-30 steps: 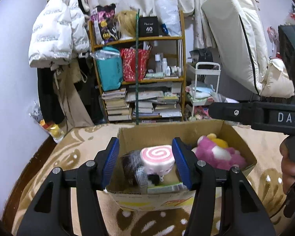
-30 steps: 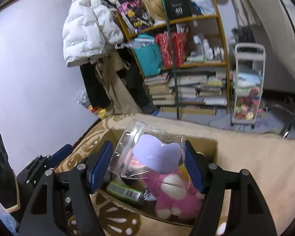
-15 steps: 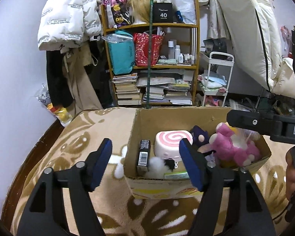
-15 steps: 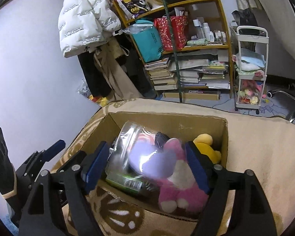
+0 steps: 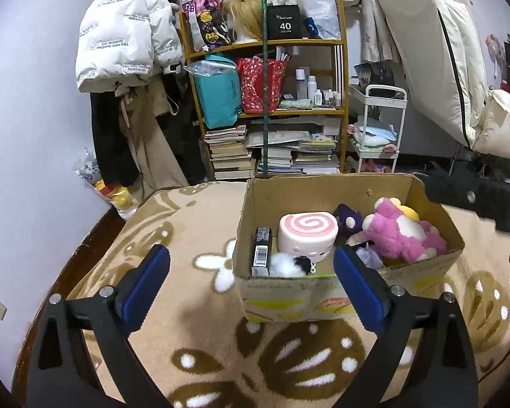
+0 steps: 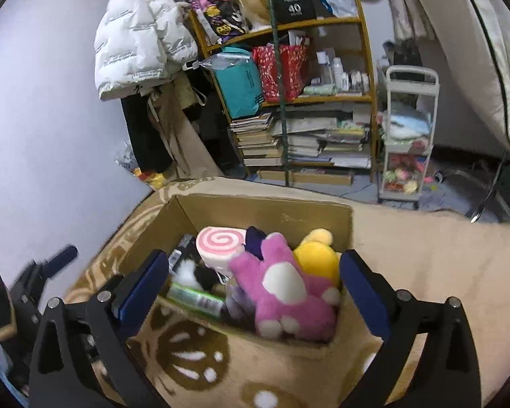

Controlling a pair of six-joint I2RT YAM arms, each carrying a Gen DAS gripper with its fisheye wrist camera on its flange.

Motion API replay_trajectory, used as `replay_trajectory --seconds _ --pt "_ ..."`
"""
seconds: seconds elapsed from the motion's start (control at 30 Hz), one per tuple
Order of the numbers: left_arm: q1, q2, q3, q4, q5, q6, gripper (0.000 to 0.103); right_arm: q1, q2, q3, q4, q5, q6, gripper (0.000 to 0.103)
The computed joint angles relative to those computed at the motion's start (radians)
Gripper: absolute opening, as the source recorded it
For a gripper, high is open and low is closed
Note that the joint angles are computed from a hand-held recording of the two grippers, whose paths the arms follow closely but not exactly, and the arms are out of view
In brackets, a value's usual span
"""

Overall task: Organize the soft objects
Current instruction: 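Drop both held items into the box by opening both tools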

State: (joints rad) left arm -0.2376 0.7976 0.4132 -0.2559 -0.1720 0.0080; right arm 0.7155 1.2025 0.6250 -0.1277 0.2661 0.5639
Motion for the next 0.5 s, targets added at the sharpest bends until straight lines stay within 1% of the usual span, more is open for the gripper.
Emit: replay_trajectory --seconds 0.13,0.3,0.37,0.43,0.5 --pt "-0.012 -0.117 0.013 -0.129 0.000 -0.012 0.097 0.107 -0.083 0.002 -0.110 0.114 0.019 0.103" --pt "-0.045 -0.321 0.058 -0.355 -0.021 -0.021 0.098 0.245 -0.191 0.036 -0.268 0.261 0.078 0.103" --pt "-0.086 -0.418 0.080 -0.447 -0.071 -0.038 0.098 0.308 -0.238 0.050 -0.337 0.324 0.121 0.103" --pt "-0.156 -0.500 0.109 -0.538 -0.150 -0.064 0.101 0.391 -0.284 0.071 -0.429 0.405 0.180 0.103" --pt "-0.278 -0.561 0.148 -0.633 -0.268 -0.118 0.101 0.481 -0.315 0.098 -0.532 0.498 0.248 0.103"
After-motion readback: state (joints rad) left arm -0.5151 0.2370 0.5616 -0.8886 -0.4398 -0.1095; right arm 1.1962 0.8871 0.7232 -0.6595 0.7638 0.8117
